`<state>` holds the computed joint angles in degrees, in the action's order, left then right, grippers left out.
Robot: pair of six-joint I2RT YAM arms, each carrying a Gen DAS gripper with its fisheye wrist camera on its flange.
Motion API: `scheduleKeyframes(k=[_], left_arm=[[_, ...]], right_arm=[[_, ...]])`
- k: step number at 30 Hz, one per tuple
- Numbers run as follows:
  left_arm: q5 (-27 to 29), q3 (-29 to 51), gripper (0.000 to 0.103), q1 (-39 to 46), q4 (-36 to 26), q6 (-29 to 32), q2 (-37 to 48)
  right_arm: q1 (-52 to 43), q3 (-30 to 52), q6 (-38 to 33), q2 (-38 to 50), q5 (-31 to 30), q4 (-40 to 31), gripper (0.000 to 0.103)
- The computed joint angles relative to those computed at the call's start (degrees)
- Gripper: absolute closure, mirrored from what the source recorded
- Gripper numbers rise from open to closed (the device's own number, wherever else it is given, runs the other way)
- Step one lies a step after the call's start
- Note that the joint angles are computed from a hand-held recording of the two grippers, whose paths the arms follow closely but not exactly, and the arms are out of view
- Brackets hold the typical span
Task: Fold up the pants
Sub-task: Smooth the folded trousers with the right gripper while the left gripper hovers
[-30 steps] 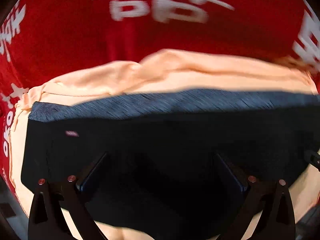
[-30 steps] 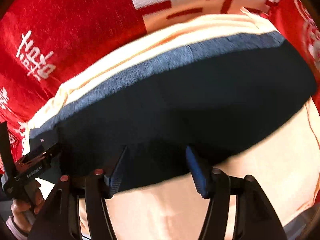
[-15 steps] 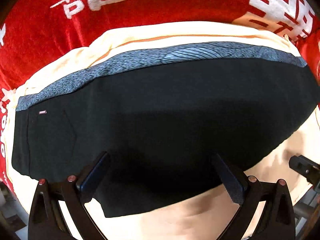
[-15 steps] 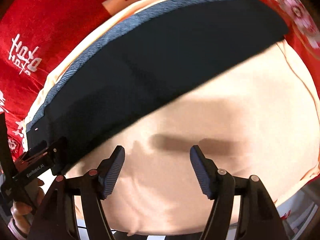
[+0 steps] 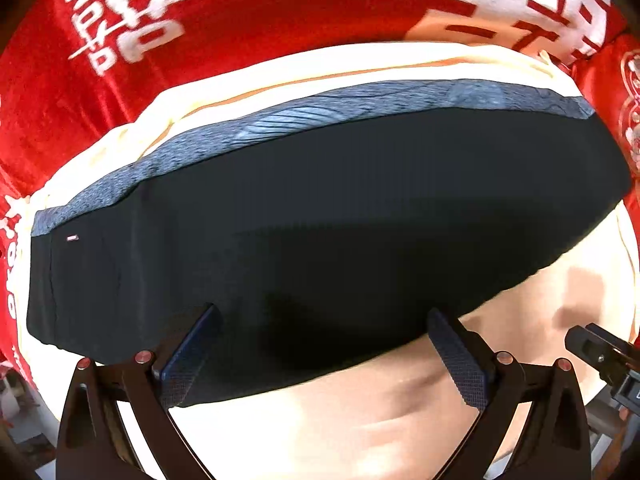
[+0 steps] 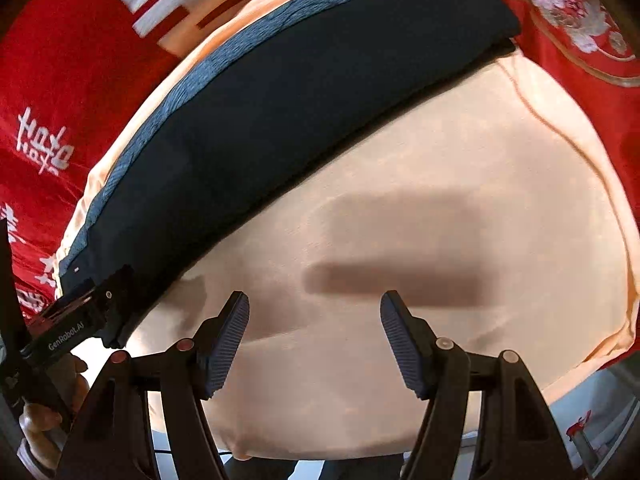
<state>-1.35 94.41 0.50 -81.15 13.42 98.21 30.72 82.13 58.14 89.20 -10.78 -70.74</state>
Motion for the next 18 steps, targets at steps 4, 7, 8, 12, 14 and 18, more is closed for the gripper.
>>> scheduleKeyframes(k=[4,7,8,12,14,18], left_arm=[[-0.5,0.2,0.0,-6.1,-0.5,-5.9,0.0],[-1.3,0.6,0.0,-11.6,0.1,-10.8,1.4],[-1.3,1.3,0.0,-12.2,0.0,-11.3,1.9],[-2.4,5.0,0.0,-19.0,0.7,-17.5,6.5],[-3.0,7.4,0.0,-21.0,0.4,-19.7,8.7],[-3.3,16.3,0.0,-24.3,-3.1,-23.2,13.7]], right_arm=[[-5.7,-3.6,-2.8,-4.6,0.7,-0.6,0.031],[-11.0,-4.8,-5.6,-7.0,2.7,-1.2,0.031],[-12.8,-5.1,-6.6,-7.7,3.1,-1.2,0.031],[-20.2,-5.4,-9.9,-7.6,5.7,0.3,0.031],[-23.3,-5.3,-11.4,-6.9,6.8,1.1,0.037],[-26.7,-4.8,-13.7,-3.5,8.3,3.7,0.066]])
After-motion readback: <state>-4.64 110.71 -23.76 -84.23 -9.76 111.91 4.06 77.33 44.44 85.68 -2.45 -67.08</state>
